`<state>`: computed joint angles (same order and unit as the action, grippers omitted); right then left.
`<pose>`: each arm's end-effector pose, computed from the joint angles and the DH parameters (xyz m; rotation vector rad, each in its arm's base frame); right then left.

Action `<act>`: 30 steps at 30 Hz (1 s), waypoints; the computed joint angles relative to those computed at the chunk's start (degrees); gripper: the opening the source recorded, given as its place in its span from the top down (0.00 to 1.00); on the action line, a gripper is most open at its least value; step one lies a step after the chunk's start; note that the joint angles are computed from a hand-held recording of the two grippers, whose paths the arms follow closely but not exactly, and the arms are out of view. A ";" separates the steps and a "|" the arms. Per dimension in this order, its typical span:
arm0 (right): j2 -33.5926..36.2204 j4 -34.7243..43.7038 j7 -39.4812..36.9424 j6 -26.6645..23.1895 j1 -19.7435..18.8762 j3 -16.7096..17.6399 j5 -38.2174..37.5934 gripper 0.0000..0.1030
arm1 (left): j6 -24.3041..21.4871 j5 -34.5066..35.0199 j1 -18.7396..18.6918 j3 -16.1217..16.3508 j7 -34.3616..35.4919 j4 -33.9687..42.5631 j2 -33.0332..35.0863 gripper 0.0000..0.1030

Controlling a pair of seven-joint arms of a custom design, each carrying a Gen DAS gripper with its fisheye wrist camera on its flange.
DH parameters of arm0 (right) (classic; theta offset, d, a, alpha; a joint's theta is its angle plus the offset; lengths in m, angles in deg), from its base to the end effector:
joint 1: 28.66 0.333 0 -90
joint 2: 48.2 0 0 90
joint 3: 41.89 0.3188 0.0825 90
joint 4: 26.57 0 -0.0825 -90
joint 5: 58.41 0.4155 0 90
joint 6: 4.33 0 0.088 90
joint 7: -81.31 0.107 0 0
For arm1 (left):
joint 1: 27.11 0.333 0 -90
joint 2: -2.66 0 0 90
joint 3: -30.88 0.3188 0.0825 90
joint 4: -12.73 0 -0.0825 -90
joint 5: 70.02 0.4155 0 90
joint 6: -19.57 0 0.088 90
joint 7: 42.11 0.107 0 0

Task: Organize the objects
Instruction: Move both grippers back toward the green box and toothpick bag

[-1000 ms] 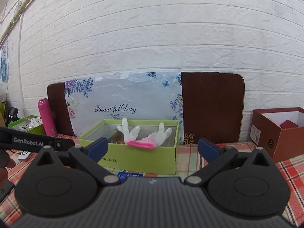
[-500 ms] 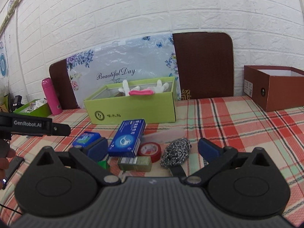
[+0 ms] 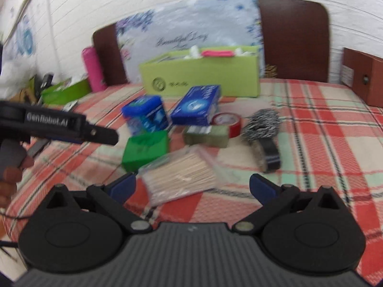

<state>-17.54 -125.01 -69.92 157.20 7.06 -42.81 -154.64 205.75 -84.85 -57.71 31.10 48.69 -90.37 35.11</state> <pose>0.5501 0.4437 0.2810 -1.6497 1.5453 -0.6764 0.6396 -0.3460 0.3168 -1.5444 2.0413 -1.0962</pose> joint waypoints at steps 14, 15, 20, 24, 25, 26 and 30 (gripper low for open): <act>11.50 15.67 -24.78 -12.68 5.39 -2.92 27.18 0.00 | 0.41 0.35 7.99 -7.60 4.80 2.06 1.11 0.15; 11.02 14.73 -25.16 -12.34 6.11 -3.71 27.16 0.00 | 0.42 0.93 9.72 -9.49 5.77 2.09 1.29 0.15; 4.52 4.25 -21.34 -8.32 7.56 -6.36 25.14 0.00 | -4.07 3.22 18.77 -20.86 11.92 6.20 5.07 0.15; 0.06 -2.07 -16.09 -9.07 6.89 -5.79 21.73 0.00 | -7.58 1.69 11.79 -14.91 9.10 12.45 8.15 0.15; -0.69 -3.02 -14.94 -9.05 6.49 -5.41 20.75 0.00 | -9.31 1.85 7.92 -10.52 6.29 14.47 8.91 0.15; -1.30 -3.77 -13.88 -8.89 6.07 -5.00 19.67 0.00 | -11.61 2.51 4.57 -6.57 3.19 16.77 9.97 0.15; -2.02 -4.61 -10.09 -7.42 4.52 -3.40 15.64 0.00 | -13.17 7.24 1.07 -2.10 -1.58 20.42 13.12 0.26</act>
<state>-19.56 -129.62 -80.01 149.78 11.58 -46.21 -139.00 192.58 -77.62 -56.64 29.00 47.11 -69.95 48.24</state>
